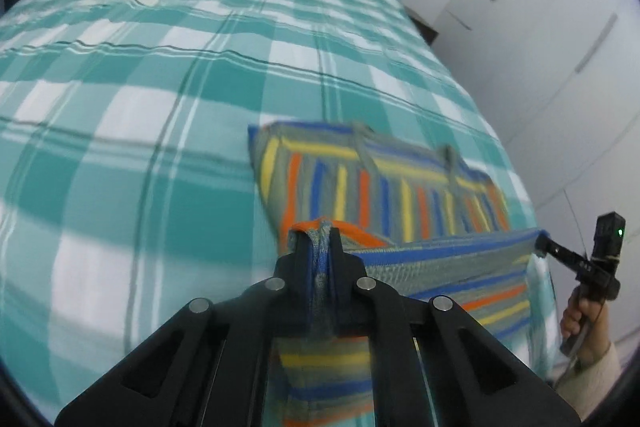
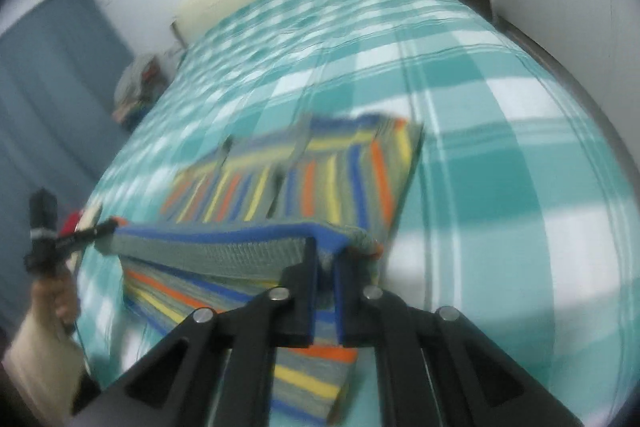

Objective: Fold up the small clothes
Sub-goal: 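Grasp the sweater hem with both tools and fold it up toward the collar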

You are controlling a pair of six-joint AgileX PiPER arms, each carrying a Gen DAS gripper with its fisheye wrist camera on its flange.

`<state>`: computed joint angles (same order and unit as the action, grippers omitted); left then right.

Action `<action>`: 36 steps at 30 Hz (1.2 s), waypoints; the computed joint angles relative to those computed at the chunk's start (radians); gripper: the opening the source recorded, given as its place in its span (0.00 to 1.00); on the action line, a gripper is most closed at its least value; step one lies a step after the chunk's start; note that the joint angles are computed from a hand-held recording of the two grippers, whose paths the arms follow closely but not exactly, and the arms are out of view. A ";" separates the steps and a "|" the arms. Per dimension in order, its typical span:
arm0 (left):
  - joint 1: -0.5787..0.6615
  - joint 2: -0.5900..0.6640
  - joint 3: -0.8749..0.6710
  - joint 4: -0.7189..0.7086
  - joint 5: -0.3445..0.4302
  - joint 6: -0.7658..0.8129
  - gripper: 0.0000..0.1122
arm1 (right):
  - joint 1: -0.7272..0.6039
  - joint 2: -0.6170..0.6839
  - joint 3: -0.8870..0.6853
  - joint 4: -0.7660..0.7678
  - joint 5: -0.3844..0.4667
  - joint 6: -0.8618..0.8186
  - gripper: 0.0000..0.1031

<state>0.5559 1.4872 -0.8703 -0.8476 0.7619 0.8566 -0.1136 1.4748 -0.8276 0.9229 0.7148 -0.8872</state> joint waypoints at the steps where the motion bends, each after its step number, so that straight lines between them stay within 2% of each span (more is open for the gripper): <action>1: -0.024 0.053 -0.043 0.001 -0.023 -0.025 0.04 | 0.015 0.059 -0.055 -0.003 -0.006 0.027 0.06; 4: -0.099 0.214 -0.194 0.012 -0.096 -0.114 0.04 | 0.037 0.244 -0.244 -0.032 -0.015 0.109 0.06; 6: -0.139 0.330 -0.318 0.051 -0.125 -0.230 0.11 | 0.053 0.333 -0.325 -0.030 -0.048 0.132 0.07; 7: -0.151 0.382 -0.372 0.074 -0.146 -0.314 0.11 | 0.053 0.392 -0.372 0.011 -0.055 0.115 0.08; 9: -0.142 0.405 -0.391 0.036 -0.175 -0.363 0.19 | 0.040 0.478 -0.415 0.189 -0.082 0.020 0.11; 10: -0.127 0.400 -0.378 -0.023 -0.185 -0.329 0.32 | 0.035 0.489 -0.409 0.262 -0.111 -0.021 0.17; 11: -0.106 0.385 -0.355 -0.092 -0.188 -0.274 0.46 | 0.032 0.488 -0.398 0.310 -0.126 -0.048 0.19; 12: -0.082 0.359 -0.326 -0.139 -0.185 -0.212 0.51 | 0.027 0.482 -0.389 0.346 -0.129 -0.073 0.19; 14: -0.060 0.310 -0.283 -0.134 -0.193 -0.156 0.61 | 0.018 0.446 -0.362 0.378 -0.119 -0.137 0.19; 18: -0.014 0.209 -0.200 -0.041 -0.134 -0.099 0.64 | 0.043 0.350 -0.329 0.201 -0.109 -0.131 0.19; 20: -0.017 0.156 -0.153 0.022 -0.103 -0.088 0.65 | 0.061 0.331 -0.341 0.073 -0.043 -0.045 0.25; 21: -0.031 0.154 -0.155 0.056 -0.084 -0.097 0.65 | 0.083 0.343 -0.375 -0.021 0.017 0.043 0.28; 22: -0.051 0.154 -0.158 0.096 -0.059 -0.107 0.67 | 0.100 0.364 -0.406 -0.075 0.051 0.094 0.32; 23: -0.089 0.163 -0.166 0.156 -0.029 -0.137 0.67 | 0.133 0.406 -0.469 -0.160 0.116 0.179 0.32; 24: -0.120 0.165 -0.168 0.201 -0.020 -0.169 0.67 | 0.172 0.446 -0.526 -0.225 0.143 0.258 0.32; 27: -0.161 0.147 -0.137 0.199 -0.051 -0.188 0.67 | 0.244 0.623 -0.757 -0.311 0.213 0.445 0.33; 28: -0.151 0.141 -0.127 0.164 -0.046 -0.164 0.67 | 0.253 0.670 -0.810 -0.291 0.190 0.490 0.33; 29: -0.130 0.131 -0.113 0.118 -0.036 -0.129 0.68 | 0.259 0.683 -0.824 -0.264 0.130 0.500 0.33; 31: -0.102 0.115 -0.093 0.085 -0.035 -0.089 0.74 | 0.274 0.638 -0.765 -0.183 -0.069 0.471 0.34; 32: -0.093 0.105 -0.079 0.079 -0.043 -0.063 0.77 | 0.277 0.615 -0.719 -0.113 -0.136 0.417 0.34; 33: -0.094 0.102 -0.071 0.082 -0.049 -0.045 0.78 | 0.274 0.580 -0.674 -0.024 -0.163 0.347 0.37; 34: -0.097 0.099 -0.061 0.091 -0.054 -0.027 0.78 | 0.272 0.538 -0.633 0.024 -0.150 0.298 0.41; 36: -0.127 0.090 -0.025 0.147 -0.102 -0.037 0.78 | 0.270 0.469 -0.571 0.002 -0.085 0.242 0.46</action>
<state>0.4294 1.5776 -0.8951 -0.7007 0.6595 0.8200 0.1559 1.9434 -1.3987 0.9246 0.6301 -0.6454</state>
